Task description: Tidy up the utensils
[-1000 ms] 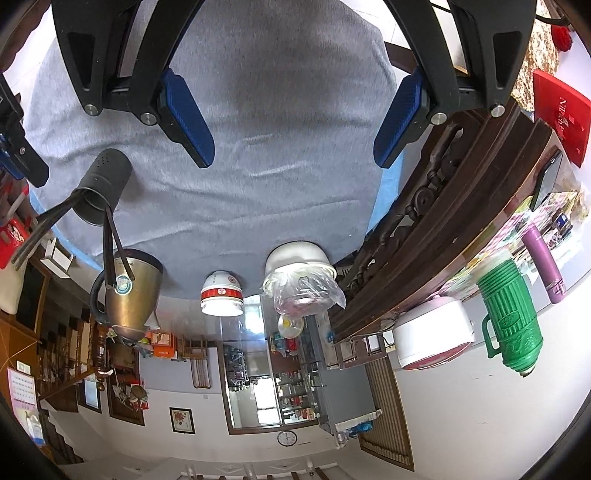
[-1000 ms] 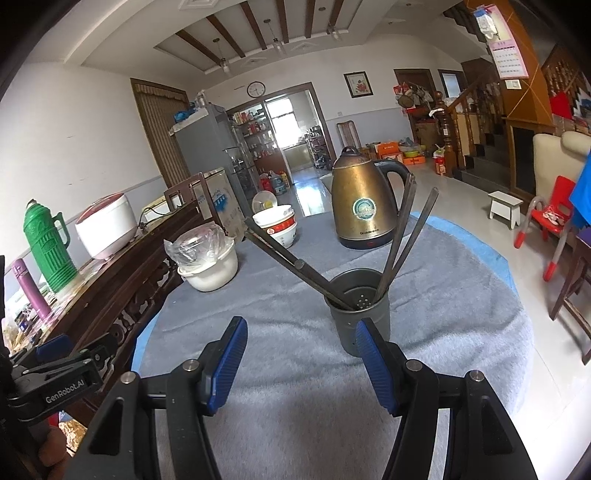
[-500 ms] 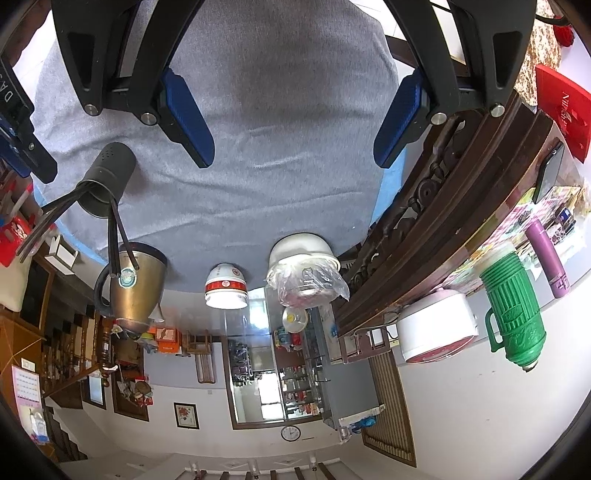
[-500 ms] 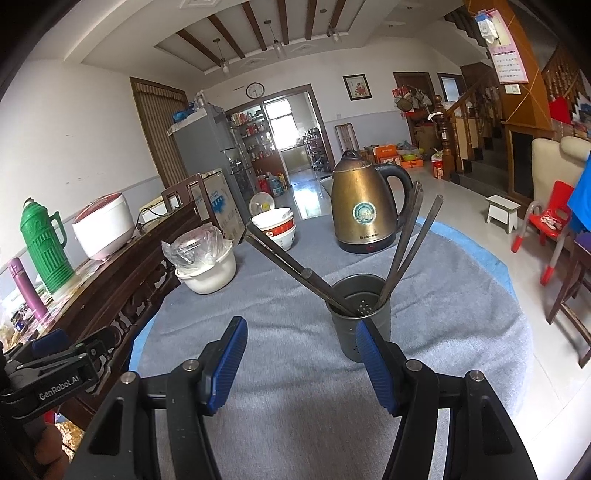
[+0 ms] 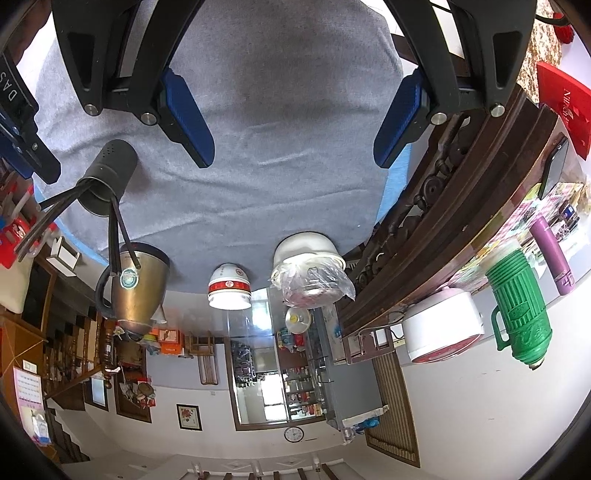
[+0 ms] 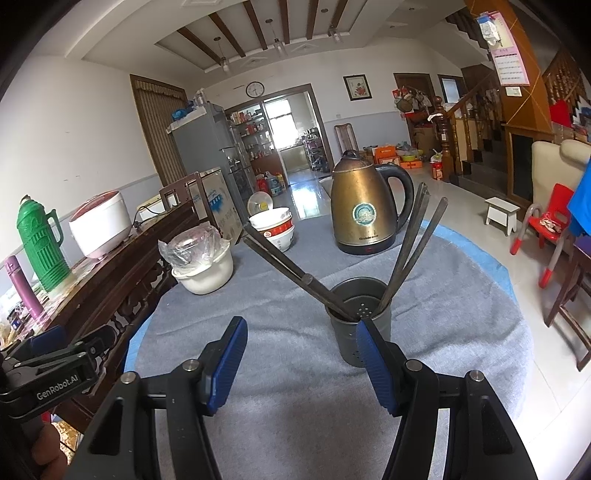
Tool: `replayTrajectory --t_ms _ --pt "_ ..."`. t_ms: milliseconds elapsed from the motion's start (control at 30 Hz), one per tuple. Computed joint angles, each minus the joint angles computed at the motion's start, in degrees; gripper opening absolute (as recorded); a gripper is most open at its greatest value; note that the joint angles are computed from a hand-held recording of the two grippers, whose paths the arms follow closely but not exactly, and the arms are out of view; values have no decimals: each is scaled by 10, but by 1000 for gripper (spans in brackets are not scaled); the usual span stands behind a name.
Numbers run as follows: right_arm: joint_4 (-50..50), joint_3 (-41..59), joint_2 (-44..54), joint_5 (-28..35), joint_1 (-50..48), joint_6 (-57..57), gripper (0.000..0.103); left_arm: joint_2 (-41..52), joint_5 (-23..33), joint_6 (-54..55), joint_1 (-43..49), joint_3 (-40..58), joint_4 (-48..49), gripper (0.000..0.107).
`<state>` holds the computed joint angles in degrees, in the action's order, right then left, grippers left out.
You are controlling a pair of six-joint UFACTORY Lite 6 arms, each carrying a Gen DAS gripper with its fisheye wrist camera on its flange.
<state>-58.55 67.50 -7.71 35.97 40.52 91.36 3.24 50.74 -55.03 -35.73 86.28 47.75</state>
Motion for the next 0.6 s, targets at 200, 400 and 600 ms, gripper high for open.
replayTrajectory --t_ms 200,400,600 --pt "0 7 9 -1 -5 -2 66 7 -2 1 -5 9 5 88" --pt "-2 6 12 -4 -7 -5 66 13 -5 5 0 15 2 88" --pt "14 4 29 -25 -27 -18 66 47 -68 54 67 19 -84 88"
